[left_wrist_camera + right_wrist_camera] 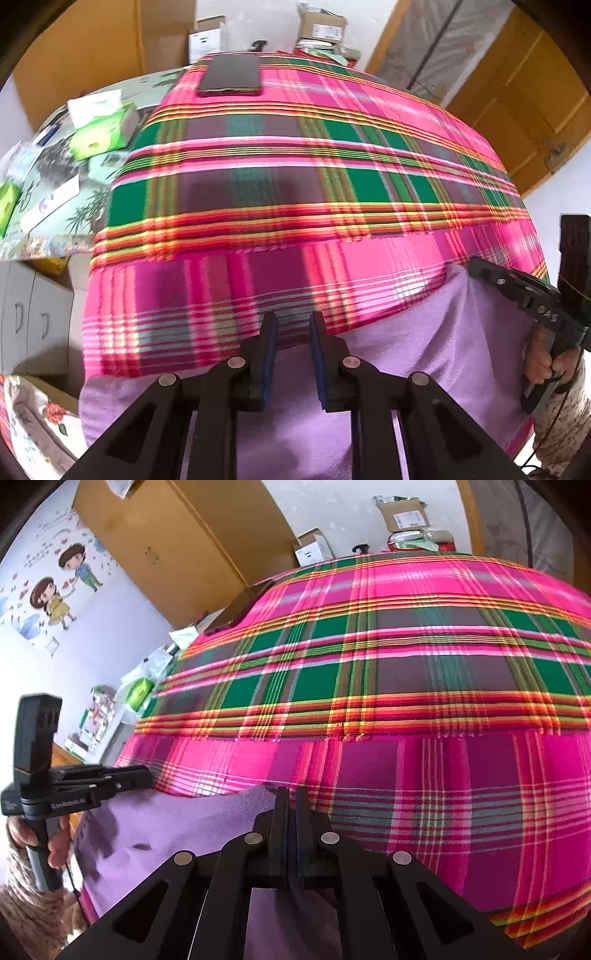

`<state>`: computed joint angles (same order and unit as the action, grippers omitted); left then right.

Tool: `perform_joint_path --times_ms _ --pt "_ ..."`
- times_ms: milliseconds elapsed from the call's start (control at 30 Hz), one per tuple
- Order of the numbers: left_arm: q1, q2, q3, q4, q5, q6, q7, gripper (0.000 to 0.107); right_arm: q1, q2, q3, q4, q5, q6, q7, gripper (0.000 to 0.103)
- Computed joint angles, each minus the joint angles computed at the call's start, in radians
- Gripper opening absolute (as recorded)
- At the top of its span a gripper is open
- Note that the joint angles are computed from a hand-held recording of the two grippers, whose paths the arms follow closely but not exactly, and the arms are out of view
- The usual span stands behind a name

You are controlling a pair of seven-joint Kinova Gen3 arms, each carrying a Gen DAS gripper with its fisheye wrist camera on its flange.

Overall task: Fold clothes
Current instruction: 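Withdraw both open grippers from the folded sweatpants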

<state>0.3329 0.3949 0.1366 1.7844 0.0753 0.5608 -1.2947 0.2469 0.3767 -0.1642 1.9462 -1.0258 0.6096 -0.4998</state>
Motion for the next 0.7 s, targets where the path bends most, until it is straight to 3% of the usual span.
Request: perform_joint_path --times_ms 67,233,333,467,567,700 --pt "-0.028 -0.036 0.012 0.049 0.032 -0.034 -0.012 0.019 0.048 -0.026 -0.017 0.024 -0.062 0.005 0.064 0.006" --pt "-0.061 -0.134 0.024 0.170 0.090 -0.109 -0.023 0.019 0.111 -0.129 0.036 0.105 -0.210 0.018 0.208 0.008" --pt "-0.086 -0.189 0.040 0.245 0.137 -0.145 -0.046 0.019 0.122 -0.177 0.109 0.146 -0.219 0.041 0.250 0.011" --pt "-0.123 -0.227 0.063 0.312 0.224 -0.160 -0.116 0.019 0.121 -0.222 0.192 0.193 -0.180 0.053 0.290 0.030" --pt "-0.130 -0.247 0.073 0.341 0.281 -0.171 -0.158 0.019 0.105 -0.245 0.231 0.231 -0.126 0.023 0.304 0.030" --pt "-0.106 -0.233 0.087 0.312 0.315 -0.159 -0.213 0.019 0.113 -0.279 0.251 0.302 -0.181 -0.048 0.426 0.031"
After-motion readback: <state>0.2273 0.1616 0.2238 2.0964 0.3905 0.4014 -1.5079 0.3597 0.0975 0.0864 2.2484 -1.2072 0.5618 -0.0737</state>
